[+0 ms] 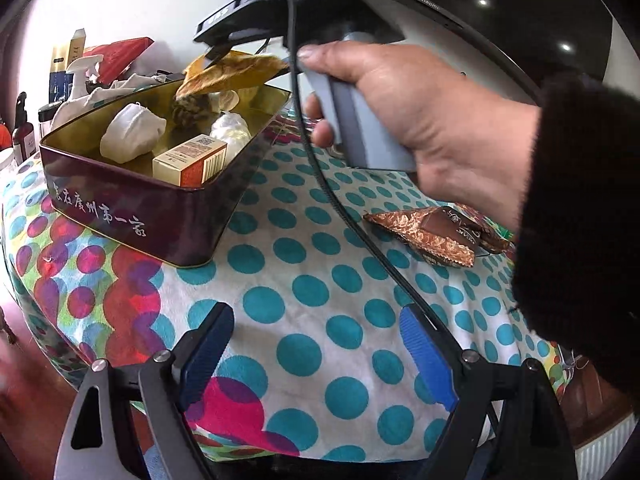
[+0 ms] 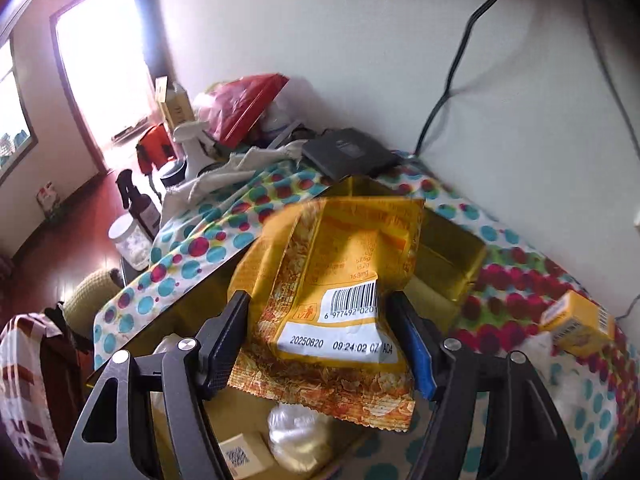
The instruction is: Organize objects
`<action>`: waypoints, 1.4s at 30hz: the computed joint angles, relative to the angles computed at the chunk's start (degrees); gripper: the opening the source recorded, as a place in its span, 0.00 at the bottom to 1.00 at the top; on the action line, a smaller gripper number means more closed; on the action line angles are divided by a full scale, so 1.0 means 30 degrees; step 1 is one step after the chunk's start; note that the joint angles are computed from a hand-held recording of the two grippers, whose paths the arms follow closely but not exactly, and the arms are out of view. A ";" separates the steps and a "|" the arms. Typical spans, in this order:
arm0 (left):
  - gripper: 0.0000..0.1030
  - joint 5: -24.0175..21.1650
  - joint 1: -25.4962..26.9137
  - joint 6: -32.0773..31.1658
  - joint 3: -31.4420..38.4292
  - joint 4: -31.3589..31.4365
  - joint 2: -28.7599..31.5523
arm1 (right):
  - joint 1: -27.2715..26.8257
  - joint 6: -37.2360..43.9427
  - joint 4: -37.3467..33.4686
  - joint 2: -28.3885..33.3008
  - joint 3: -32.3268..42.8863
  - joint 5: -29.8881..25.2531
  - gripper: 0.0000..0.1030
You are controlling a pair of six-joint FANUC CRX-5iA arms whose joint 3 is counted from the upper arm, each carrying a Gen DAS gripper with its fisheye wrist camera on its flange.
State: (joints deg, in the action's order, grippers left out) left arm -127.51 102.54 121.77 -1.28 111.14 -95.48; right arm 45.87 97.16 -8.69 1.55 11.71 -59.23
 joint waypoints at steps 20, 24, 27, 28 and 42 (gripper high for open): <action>0.85 0.0344 -0.0565 -0.1605 0.1074 -0.1506 0.0077 | -0.2705 -0.5821 0.8738 -0.6302 -0.8150 0.5077 1.00; 0.85 0.0420 -0.0780 -0.2727 0.1932 -0.2429 0.0186 | -0.6023 -0.5700 0.8095 -0.6052 -0.8629 0.4081 1.00; 0.85 0.0249 -0.0787 -0.3520 0.2201 -0.2538 0.0257 | -0.8990 -0.4257 0.4400 -0.6036 -0.8030 0.3152 1.00; 0.85 0.0135 -0.0685 -0.3616 0.2145 -0.2327 0.0286 | -0.9920 -0.3589 0.3031 -0.6205 -0.7965 0.3043 1.00; 0.85 0.1584 0.3604 -0.4134 0.7077 0.1537 0.4440 | -1.0593 -0.7091 0.4630 -0.4184 -0.7982 0.4364 1.00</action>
